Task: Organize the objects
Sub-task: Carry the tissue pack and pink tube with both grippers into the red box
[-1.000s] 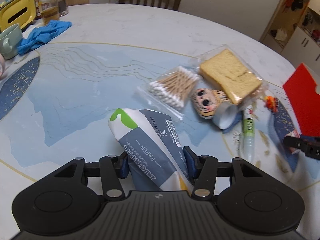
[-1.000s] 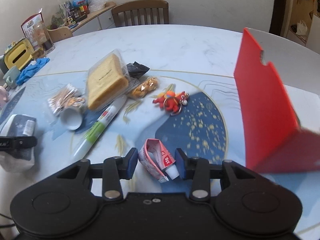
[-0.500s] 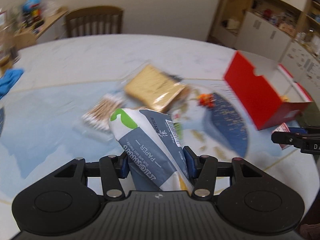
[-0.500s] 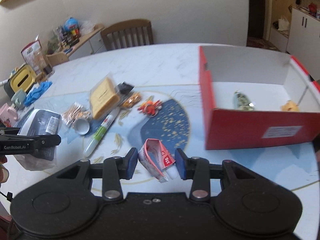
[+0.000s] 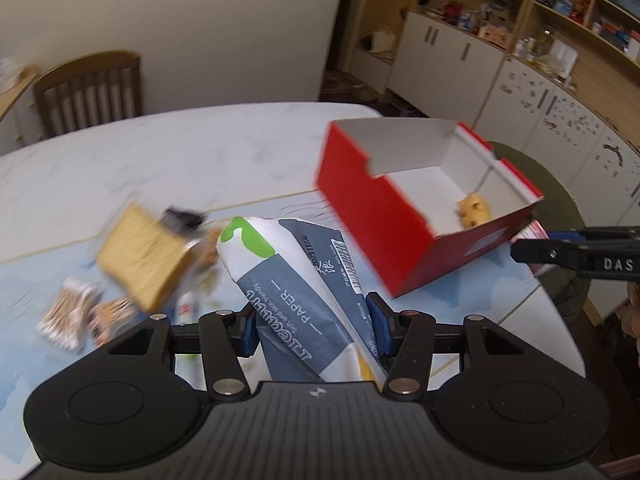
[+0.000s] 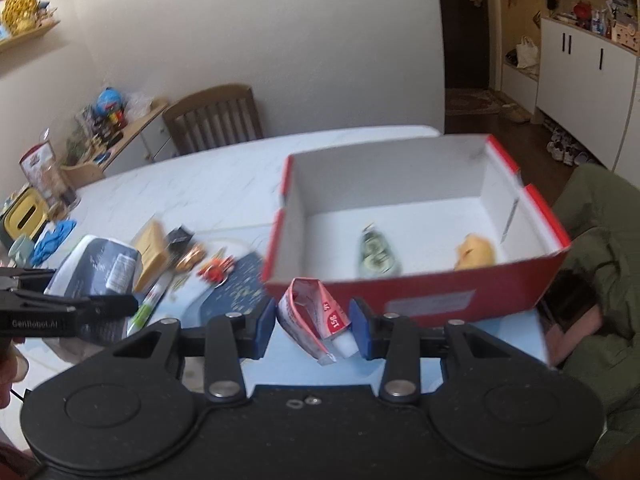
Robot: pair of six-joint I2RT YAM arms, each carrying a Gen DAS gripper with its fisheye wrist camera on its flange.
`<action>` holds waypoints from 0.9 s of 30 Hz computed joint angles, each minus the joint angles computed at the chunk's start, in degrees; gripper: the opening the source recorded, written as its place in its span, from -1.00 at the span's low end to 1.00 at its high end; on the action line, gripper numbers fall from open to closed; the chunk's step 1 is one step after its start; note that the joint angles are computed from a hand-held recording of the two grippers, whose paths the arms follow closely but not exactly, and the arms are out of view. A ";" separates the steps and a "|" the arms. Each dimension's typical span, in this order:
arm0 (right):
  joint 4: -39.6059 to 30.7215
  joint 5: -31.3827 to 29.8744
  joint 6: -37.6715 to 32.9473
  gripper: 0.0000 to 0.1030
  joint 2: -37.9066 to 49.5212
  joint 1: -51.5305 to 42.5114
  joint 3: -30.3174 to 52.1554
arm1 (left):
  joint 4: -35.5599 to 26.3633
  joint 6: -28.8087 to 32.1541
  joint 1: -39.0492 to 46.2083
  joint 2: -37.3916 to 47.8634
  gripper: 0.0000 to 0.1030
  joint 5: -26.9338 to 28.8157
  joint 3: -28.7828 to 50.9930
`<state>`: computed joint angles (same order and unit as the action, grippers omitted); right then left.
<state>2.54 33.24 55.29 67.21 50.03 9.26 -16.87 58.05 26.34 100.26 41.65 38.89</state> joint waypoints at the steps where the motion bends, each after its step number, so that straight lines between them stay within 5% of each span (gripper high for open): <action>1: 0.25 -1.25 -2.26 -0.23 -2.49 -2.54 -1.15 | 0.43 -1.47 -1.85 -0.95 0.00 -0.12 -0.66; 10: 8.33 -18.99 -23.36 -0.23 -8.67 -29.90 -6.05 | 10.98 -17.51 -19.84 -8.11 0.01 -4.52 -7.27; 19: 23.82 -34.27 -34.08 -0.23 11.11 -49.02 -1.01 | 20.27 -32.07 -37.18 -4.56 0.01 -14.29 -4.10; 27: 28.98 -38.10 -37.29 -0.23 28.79 -55.78 7.57 | 23.13 -38.21 -46.75 5.84 0.01 -23.74 4.65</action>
<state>31.52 -4.86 17.99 95.99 -5.75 16.82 6.26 19.84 -20.41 106.10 17.91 43.53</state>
